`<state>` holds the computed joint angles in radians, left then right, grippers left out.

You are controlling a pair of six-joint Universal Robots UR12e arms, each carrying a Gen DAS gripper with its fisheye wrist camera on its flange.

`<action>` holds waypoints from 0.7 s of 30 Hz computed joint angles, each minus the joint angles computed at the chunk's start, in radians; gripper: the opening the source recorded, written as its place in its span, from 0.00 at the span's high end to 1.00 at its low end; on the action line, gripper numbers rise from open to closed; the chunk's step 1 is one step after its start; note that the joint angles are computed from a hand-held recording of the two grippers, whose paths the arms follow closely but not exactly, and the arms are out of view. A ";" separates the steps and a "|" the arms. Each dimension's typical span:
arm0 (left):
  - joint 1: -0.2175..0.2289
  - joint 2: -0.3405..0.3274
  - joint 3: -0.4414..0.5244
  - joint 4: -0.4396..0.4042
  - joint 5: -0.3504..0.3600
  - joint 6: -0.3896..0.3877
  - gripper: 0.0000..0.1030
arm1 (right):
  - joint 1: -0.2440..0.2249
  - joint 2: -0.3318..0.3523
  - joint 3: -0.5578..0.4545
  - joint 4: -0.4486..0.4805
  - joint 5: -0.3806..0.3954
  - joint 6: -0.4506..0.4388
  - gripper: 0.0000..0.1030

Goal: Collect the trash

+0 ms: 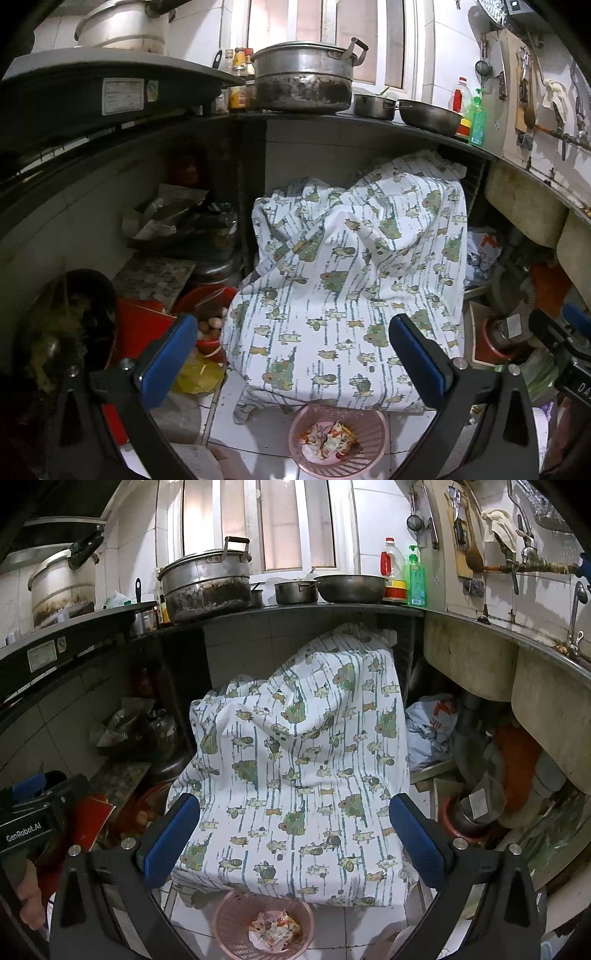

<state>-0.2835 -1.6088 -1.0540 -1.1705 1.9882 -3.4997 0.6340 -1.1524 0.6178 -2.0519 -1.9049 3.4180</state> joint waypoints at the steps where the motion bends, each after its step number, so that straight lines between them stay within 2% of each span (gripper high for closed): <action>1: 0.000 0.000 -0.001 0.000 0.004 -0.002 0.00 | -0.001 0.000 -0.002 0.001 0.002 -0.003 0.00; 21: 0.001 0.009 -0.012 0.011 0.042 -0.019 0.00 | 0.002 0.000 0.010 0.003 0.003 0.007 0.00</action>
<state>-0.2829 -1.6002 -1.0659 -1.1597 2.0299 -3.5182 0.6355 -1.1526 0.6276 -2.0491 -1.9018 3.4253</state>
